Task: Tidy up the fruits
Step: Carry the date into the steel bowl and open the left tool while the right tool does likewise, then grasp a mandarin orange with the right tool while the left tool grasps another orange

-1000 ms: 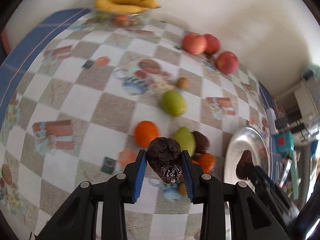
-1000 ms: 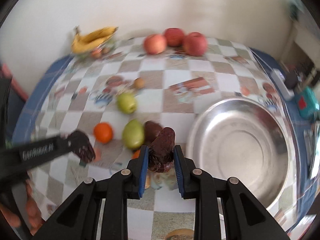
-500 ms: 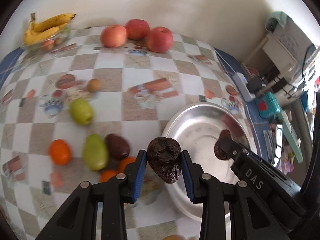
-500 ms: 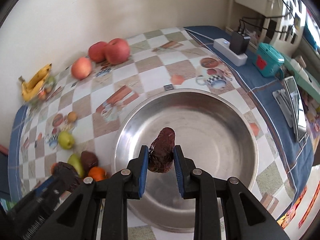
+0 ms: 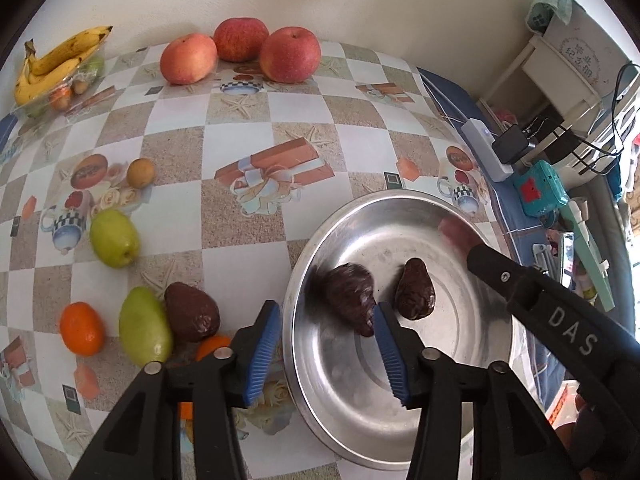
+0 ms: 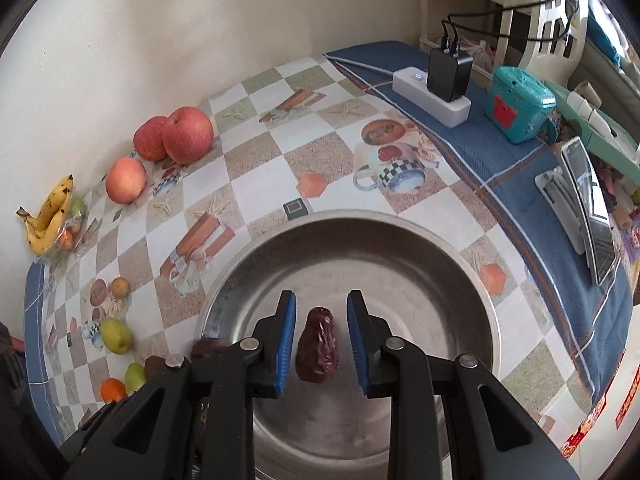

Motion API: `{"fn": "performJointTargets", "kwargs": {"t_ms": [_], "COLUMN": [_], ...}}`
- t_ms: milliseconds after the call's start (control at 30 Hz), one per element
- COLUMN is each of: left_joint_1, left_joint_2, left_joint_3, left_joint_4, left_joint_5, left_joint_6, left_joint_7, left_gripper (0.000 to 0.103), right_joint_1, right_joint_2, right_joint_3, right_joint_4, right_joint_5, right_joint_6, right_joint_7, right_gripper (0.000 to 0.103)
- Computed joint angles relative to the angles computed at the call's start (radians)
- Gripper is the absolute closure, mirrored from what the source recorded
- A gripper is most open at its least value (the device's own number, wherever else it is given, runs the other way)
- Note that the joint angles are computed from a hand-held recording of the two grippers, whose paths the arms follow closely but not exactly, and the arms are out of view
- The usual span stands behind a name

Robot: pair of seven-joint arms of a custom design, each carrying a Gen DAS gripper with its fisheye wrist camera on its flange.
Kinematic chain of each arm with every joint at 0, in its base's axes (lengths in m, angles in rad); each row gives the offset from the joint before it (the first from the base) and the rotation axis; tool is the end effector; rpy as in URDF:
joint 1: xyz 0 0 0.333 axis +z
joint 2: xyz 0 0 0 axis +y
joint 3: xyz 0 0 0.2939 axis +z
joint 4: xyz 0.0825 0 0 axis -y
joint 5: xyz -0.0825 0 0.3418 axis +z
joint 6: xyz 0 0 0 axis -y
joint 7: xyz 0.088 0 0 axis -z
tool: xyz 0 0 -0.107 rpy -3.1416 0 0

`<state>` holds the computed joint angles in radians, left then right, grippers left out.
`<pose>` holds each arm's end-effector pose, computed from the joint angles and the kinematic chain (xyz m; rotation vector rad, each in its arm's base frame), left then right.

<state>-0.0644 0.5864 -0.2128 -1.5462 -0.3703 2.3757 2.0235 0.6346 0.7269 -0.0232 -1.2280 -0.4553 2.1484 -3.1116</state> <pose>0.6557 -0.1647 0.3453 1.5988 -2.5268 0.7052 0.5920 0.3983 0.3624 -1.0912 2.5683 -0.4789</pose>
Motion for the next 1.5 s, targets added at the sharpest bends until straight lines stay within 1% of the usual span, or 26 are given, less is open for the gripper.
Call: {"fn": "performJointTargets", "kwargs": {"t_ms": [33,100,167,200,233,267,300,333,367,400,433,500,600,667,733,833,867,900,933,1067,1200,1267,1300,1333,1367,1500], "left_joint_1": [0.004,0.007,0.012,0.013,0.011,0.007,0.002,-0.008,-0.012,-0.017,-0.023,-0.027,-0.031,-0.032,-0.034,-0.020,-0.013,-0.002,0.004,0.032,0.037,0.038,0.037,0.037,0.039,0.059], "left_joint_2": [-0.003,-0.013,-0.020,-0.025,-0.034,-0.040,-0.043,-0.049,-0.052,-0.054,-0.053,-0.050,-0.040,-0.031,-0.018,0.005,0.013,0.024,0.031,0.047,0.041,0.035,0.033,0.031,0.029,0.019], "left_joint_3": [0.000,0.008,0.014,0.020,0.031,0.041,0.052,0.072,0.081,0.096,0.114,0.137,0.173,0.194,0.215,0.224,0.222,0.219,0.214,0.194,0.191,0.193,0.195,0.197,0.199,0.191], "left_joint_4": [-0.001,-0.007,-0.012,-0.018,-0.030,-0.039,-0.046,-0.058,-0.066,-0.074,-0.076,-0.073,-0.060,-0.049,-0.033,-0.003,0.010,0.027,0.040,0.074,0.072,0.068,0.068,0.069,0.070,0.069], "left_joint_5": [-0.003,-0.004,-0.004,-0.001,0.009,0.022,0.039,0.068,0.088,0.113,0.142,0.189,0.265,0.313,0.363,0.407,0.412,0.412,0.412,0.400,0.417,0.426,0.431,0.435,0.436,0.411], "left_joint_6": [-0.005,-0.006,-0.003,0.004,0.019,0.034,0.048,0.072,0.087,0.105,0.119,0.127,0.123,0.117,0.107,0.092,0.082,0.069,0.058,0.033,0.053,0.068,0.072,0.075,0.077,0.080], "left_joint_7": [-0.001,-0.014,-0.023,-0.032,-0.048,-0.064,-0.083,-0.113,-0.133,-0.160,-0.193,-0.247,-0.336,-0.389,-0.441,-0.485,-0.494,-0.499,-0.503,-0.492,-0.459,-0.443,-0.438,-0.434,-0.432,-0.421], "left_gripper": [0.043,0.036,0.032,0.028,0.023,0.020,0.013,0.005,0.002,0.000,0.000,0.000,0.000,0.000,0.000,0.000,0.000,0.000,0.000,0.000,0.000,0.000,0.000,0.000,0.000,0.000], "right_joint_1": [0.000,0.002,0.005,0.006,0.008,0.010,0.013,0.016,0.019,0.021,0.025,0.030,0.039,0.043,0.044,0.044,0.044,0.040,0.037,0.043,0.043,0.037,0.030,0.029,0.031,0.045], "right_joint_2": [-0.001,-0.004,-0.014,-0.017,-0.020,-0.022,-0.026,-0.028,-0.030,-0.030,-0.025,-0.015,0.009,0.021,0.029,0.041,0.050,0.061,0.070,0.071,0.091,0.090,0.081,0.079,0.082,0.148], "right_joint_3": [-0.001,-0.001,-0.001,-0.001,0.000,0.000,0.000,0.000,0.000,0.001,0.003,0.004,0.009,0.011,0.013,0.013,0.014,0.018,0.021,0.011,0.012,0.017,0.022,0.024,0.024,0.026], "right_joint_4": [0.001,0.003,-0.006,-0.008,-0.007,-0.006,-0.007,-0.008,-0.008,-0.004,0.007,0.025,0.062,0.074,0.076,0.075,0.084,0.096,0.104,0.090,0.117,0.108,0.085,0.079,0.083,0.204], "right_joint_5": [-0.001,-0.001,-0.006,-0.008,-0.012,-0.015,-0.021,-0.025,-0.029,-0.032,-0.034,-0.036,-0.032,-0.029,-0.024,-0.019,-0.012,0.002,0.015,0.020,0.031,0.041,0.047,0.049,0.050,0.063], "right_joint_6": [-0.005,-0.019,-0.021,-0.023,-0.031,-0.036,-0.040,-0.044,-0.048,-0.056,-0.073,-0.098,-0.141,-0.149,-0.140,-0.116,-0.117,-0.123,-0.126,-0.092,-0.091,-0.052,-0.004,0.024,0.037,0.017], "right_joint_7": [-0.003,-0.004,-0.002,-0.003,-0.007,-0.010,-0.012,-0.012,-0.012,-0.016,-0.026,-0.040,-0.075,-0.096,-0.113,-0.128,-0.133,-0.142,-0.148,-0.133,-0.144,-0.148,-0.147,-0.151,-0.157,-0.230], "right_gripper": [0.075,0.074,0.073,0.070,0.063,0.059,0.051,0.047,0.045,0.040,0.035,0.029,0.028,0.025,0.016,0.015,0.013,0.004,0.001,0.001,0.001,0.001,0.001,0.001,0.001,0.001]}}
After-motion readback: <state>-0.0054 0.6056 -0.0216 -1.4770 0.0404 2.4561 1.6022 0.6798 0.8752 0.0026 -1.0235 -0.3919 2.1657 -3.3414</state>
